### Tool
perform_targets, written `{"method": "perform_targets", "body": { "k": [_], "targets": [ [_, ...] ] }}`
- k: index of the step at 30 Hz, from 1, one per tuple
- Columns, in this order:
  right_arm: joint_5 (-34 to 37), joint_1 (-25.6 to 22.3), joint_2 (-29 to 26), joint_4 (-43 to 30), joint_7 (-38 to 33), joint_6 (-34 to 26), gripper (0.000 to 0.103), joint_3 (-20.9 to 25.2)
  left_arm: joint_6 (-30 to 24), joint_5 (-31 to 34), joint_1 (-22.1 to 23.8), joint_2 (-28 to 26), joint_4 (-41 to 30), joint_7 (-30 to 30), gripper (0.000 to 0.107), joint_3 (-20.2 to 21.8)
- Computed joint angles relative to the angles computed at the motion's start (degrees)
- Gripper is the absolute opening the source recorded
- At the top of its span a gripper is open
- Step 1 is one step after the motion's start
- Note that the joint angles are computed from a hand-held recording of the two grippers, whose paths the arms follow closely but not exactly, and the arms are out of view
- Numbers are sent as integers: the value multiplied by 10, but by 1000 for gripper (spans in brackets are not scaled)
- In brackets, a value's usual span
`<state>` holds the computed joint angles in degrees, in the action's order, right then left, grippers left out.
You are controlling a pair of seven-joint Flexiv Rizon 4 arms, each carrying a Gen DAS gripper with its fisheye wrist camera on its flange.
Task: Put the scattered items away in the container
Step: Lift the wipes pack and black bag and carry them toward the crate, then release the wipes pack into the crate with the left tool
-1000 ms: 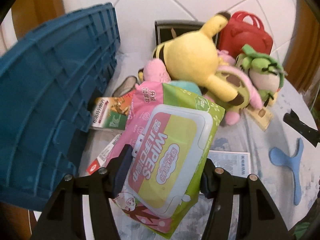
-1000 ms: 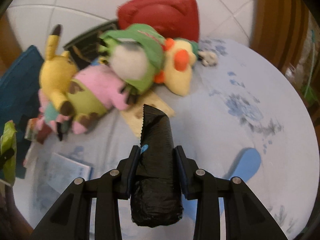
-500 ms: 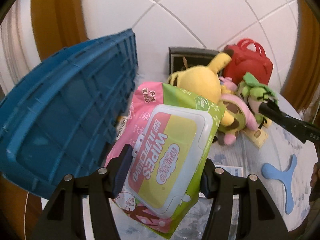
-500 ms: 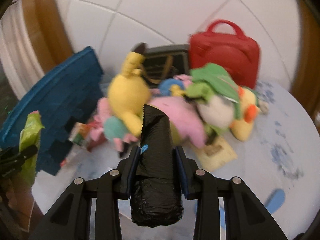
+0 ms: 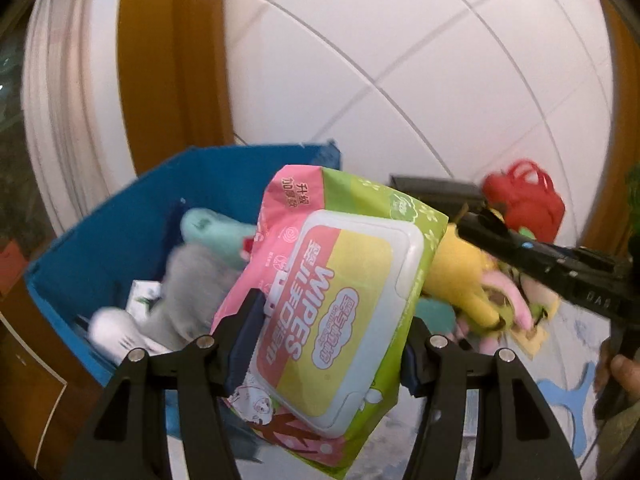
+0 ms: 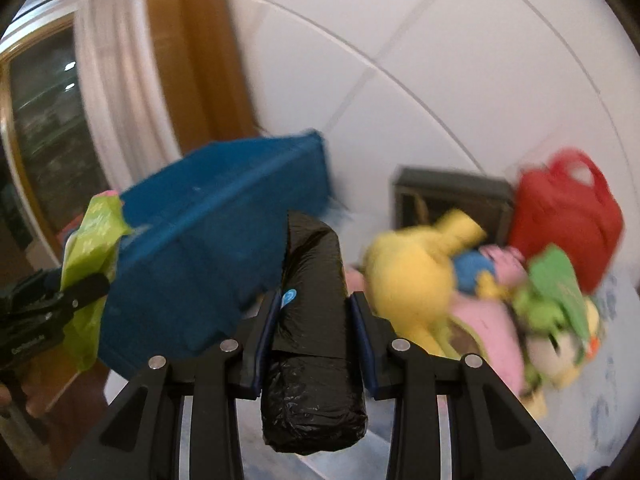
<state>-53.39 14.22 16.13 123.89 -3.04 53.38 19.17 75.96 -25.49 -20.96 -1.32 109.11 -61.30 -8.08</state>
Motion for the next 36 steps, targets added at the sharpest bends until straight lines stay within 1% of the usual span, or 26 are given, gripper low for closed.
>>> {"method": "perform_targets", "body": {
  "k": [1,2,5,6,7,8,9,10,12,13,15,18,20,21,22,23,24,25,26,27,28,30,31,32,36],
  "targets": [
    [-17,2,-24,-26,-5,3,35,0,-3,-45,3,1,-5,36,55,0],
    [-34,6,-44,-49,-6,8,35,-2,-12,-75,6,2,-15,62,51,1],
    [-82,28,-108,-121,-8,20,35,-16,-28,-61,25,-8,-61,62,36,10],
    [-95,39,-129,-144,-7,21,35,-23,-55,-46,35,-21,-90,59,34,12],
    [-100,50,-152,-171,-9,23,35,-31,-81,-22,45,-37,-122,46,29,15],
    [-103,62,-175,-196,-12,25,35,-41,-104,29,54,-59,-158,7,27,23],
    [-100,72,-194,-216,-15,35,35,-51,-120,64,60,-80,-189,-24,24,30],
    [-95,83,-214,-238,-19,45,35,-61,-136,93,66,-101,-219,-51,14,37],
    [-87,107,-255,-284,-39,48,35,-78,-176,121,81,-141,-274,-84,13,46],
    [-75,117,-271,-302,-55,46,35,-84,-186,128,88,-153,-290,-90,13,47],
    [-41,139,-309,-349,-97,32,35,-93,-200,150,98,-177,-321,-105,13,55],
    [3,160,-349,-396,-141,24,35,-108,-206,170,108,-199,-345,-120,13,63],
    [24,174,-370,-422,-161,22,35,-119,-230,187,112,-214,-368,-133,14,71],
    [40,180,-384,-440,-179,17,35,-122,-245,187,118,-220,-375,-133,16,70],
    [56,186,-397,-459,-197,11,35,-124,-245,188,121,-220,-371,-130,25,69],
    [66,191,-406,-470,-207,7,35,-129,-245,189,124,-221,-366,-126,45,67],
    [77,197,-414,-482,-218,4,35,-134,-242,189,127,-221,-361,-123,56,66],
    [87,202,-421,-492,-226,2,35,-139,-229,186,130,-218,-350,-118,74,64],
    [97,207,-428,-501,-233,1,35,-144,-216,184,132,-216,-340,-115,83,63],
    [103,210,-431,-502,-232,8,35,-151,-208,180,135,-214,-333,-110,83,60],
    [105,215,-431,-502,-229,10,38,-159,-201,175,138,-212,-326,-104,83,58],
    [102,223,-427,-499,-220,9,47,-173,-200,162,144,-208,-316,-94,83,53],
    [99,226,-425,-499,-215,8,53,-178,-198,158,145,-206,-313,-91,83,53],
    [95,229,-422,-498,-212,5,57,-181,-195,156,146,-204,-308,-88,83,53],
    [78,237,-409,-489,-199,-9,61,-184,-178,147,148,-186,-279,-79,83,54]
  ]
}}
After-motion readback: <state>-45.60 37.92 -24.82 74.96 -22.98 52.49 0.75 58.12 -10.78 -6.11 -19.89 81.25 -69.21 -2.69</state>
